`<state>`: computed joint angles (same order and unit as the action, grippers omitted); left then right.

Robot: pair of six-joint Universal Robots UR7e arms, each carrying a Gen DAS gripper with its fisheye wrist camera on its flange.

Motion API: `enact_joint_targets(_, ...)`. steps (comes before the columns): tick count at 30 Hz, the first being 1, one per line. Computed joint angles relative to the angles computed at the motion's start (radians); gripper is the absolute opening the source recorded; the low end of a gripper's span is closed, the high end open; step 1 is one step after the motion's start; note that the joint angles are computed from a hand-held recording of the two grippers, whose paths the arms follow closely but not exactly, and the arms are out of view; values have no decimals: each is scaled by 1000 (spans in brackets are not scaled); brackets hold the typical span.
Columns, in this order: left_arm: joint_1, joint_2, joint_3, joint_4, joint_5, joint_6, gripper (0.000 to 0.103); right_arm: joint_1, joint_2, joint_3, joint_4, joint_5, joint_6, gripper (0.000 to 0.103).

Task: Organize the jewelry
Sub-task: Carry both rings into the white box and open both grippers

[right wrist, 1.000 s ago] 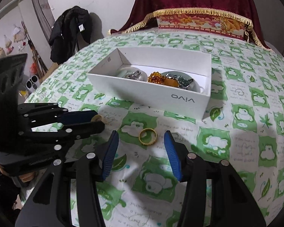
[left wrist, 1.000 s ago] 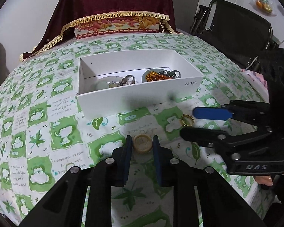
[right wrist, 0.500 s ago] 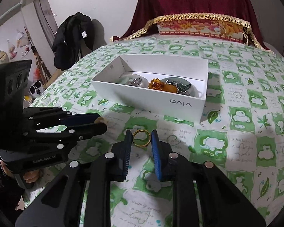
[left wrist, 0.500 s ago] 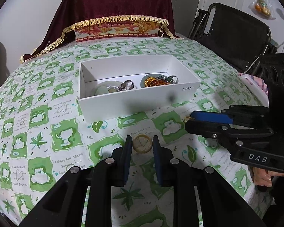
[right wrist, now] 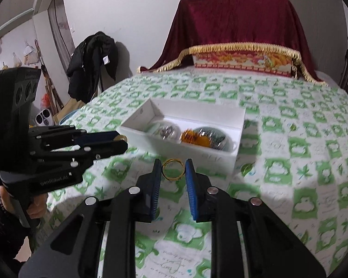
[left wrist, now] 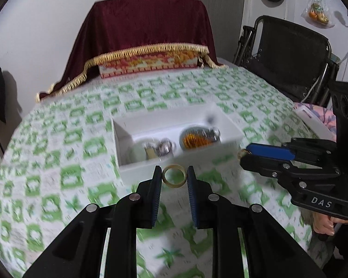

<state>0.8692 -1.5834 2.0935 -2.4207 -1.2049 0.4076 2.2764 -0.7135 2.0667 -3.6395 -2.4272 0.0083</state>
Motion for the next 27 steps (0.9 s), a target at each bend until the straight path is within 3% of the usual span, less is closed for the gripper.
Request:
enact_joint_targets(11,-23,100,-69,-105,32,53,22,-19,-6,-81,-36,-18,-126,20)
enact_joint_targets(27,47,225,-134,-90,49,39,22,-130,12,-112,52,20,-57,20)
